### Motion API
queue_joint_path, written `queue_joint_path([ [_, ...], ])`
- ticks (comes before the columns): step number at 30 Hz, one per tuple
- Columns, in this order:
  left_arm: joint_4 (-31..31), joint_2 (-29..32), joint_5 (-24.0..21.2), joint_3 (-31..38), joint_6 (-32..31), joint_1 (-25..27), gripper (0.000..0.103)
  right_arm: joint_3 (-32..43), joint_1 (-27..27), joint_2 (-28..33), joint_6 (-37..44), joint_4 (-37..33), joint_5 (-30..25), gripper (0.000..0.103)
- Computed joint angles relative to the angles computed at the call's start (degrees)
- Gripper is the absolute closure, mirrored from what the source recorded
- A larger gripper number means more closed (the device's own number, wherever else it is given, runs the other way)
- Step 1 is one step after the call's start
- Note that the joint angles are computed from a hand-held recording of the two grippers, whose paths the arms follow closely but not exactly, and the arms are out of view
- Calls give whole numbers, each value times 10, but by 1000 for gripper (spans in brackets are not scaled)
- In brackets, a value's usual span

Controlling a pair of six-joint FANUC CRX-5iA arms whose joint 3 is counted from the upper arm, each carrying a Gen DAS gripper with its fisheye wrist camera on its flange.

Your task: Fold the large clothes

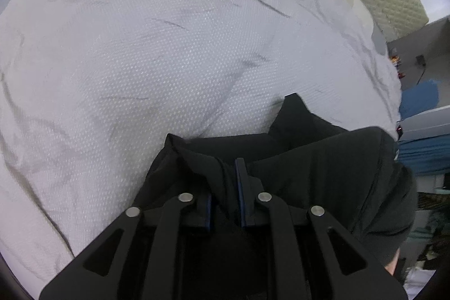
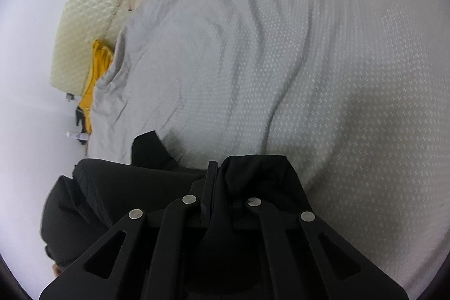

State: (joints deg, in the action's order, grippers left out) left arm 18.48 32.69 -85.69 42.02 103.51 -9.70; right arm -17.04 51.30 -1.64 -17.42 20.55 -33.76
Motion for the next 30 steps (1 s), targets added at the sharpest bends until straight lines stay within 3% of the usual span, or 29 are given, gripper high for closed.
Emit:
queue_joint_path([
  [4,23,-35,3,-35,-19,12,75,0,15,-25,11,2,-16,84],
  [6,35,-64,18,-64,-28,19,56,12,28,-34,18,3,-46,79],
  [7,35,-74,27,-72,-31,20,35,20,34,-37,19,9,-63,69],
  [8,25,-92,40,-81,-38,20,21,27,45,-43,15,22,-87,62],
  [10,5,-120,60,-92,-57,17,21,43,59,-45,4,43,-124,44],
  [15,-56,-207,163,-145,-117,-20,21,153,114,-6,42,114,-305,35],
  [18,-86,-242,225,-183,-152,-59,21,203,140,32,66,163,-353,31],
  [21,-122,-254,275,-208,-159,-96,21,240,160,71,89,205,-352,21],
  [24,-155,-253,321,-232,-151,-129,21,255,169,103,95,224,-330,21],
  [30,-205,-213,357,-246,-111,-163,21,263,173,166,101,250,-292,20],
])
